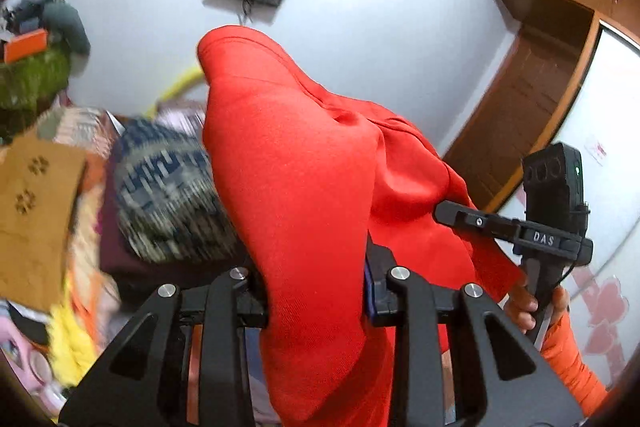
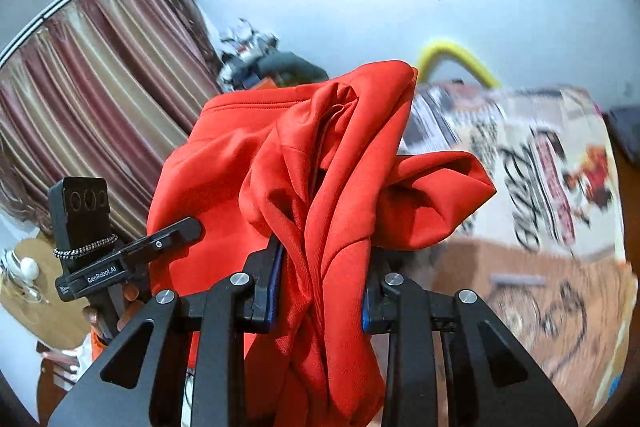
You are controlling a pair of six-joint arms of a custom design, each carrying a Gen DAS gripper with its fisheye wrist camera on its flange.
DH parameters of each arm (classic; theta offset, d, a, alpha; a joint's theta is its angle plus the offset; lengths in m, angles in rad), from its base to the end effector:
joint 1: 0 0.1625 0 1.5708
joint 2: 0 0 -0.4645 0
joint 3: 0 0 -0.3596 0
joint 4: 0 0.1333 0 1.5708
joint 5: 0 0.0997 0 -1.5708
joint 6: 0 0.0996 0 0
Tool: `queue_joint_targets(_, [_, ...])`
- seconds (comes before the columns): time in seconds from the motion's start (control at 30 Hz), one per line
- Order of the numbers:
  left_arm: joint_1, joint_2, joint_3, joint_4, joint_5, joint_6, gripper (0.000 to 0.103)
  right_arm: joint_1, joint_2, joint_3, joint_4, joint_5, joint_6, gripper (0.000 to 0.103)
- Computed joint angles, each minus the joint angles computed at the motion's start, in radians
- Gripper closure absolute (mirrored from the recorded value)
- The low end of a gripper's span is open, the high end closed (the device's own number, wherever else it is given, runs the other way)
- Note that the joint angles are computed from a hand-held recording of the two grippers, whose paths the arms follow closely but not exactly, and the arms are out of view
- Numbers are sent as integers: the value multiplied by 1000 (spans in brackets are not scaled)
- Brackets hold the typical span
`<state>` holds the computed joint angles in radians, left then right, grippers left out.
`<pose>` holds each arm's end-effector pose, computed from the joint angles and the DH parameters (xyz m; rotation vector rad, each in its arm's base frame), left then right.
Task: Fold large clothes
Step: 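Lift the red jacket with both tools and carry it toward the dark clothes stack, then lower the red jacket onto the dark clothes stack and open both tools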
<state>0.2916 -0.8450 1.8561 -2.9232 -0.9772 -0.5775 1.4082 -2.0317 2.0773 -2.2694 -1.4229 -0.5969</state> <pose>-0.5403 -0.3595 0.1608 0.8481 2.7594 -1.0035 0.0988 -0.3118 0.5445 0.6887 -2.7874 0.9815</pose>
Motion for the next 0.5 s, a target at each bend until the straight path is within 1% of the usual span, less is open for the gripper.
queue_joint_targets(0.1, [38, -13, -60, 43, 27, 31, 72, 117, 109, -22, -108, -51, 87, 77])
queue_joint_targets(0.23, [112, 3, -139, 73, 37, 89, 72, 188, 223, -47, -197, -85, 144, 77])
queue_joint_targets(0.27, [129, 8, -153, 80, 33, 97, 72, 213, 255, -50, -234, -135, 190, 77])
queue_joint_targets(0.37, [198, 21, -195, 109, 14, 115, 72, 232, 326, -66, -278, -160, 211, 77])
queue_joint_targets(0.4, [217, 28, -205, 109, 10, 120, 72, 229, 360, -76, -291, -167, 216, 77])
queue_joint_targets(0.5, [279, 75, -239, 108, 11, 149, 71, 218, 406, -75, -315, -179, 236, 77])
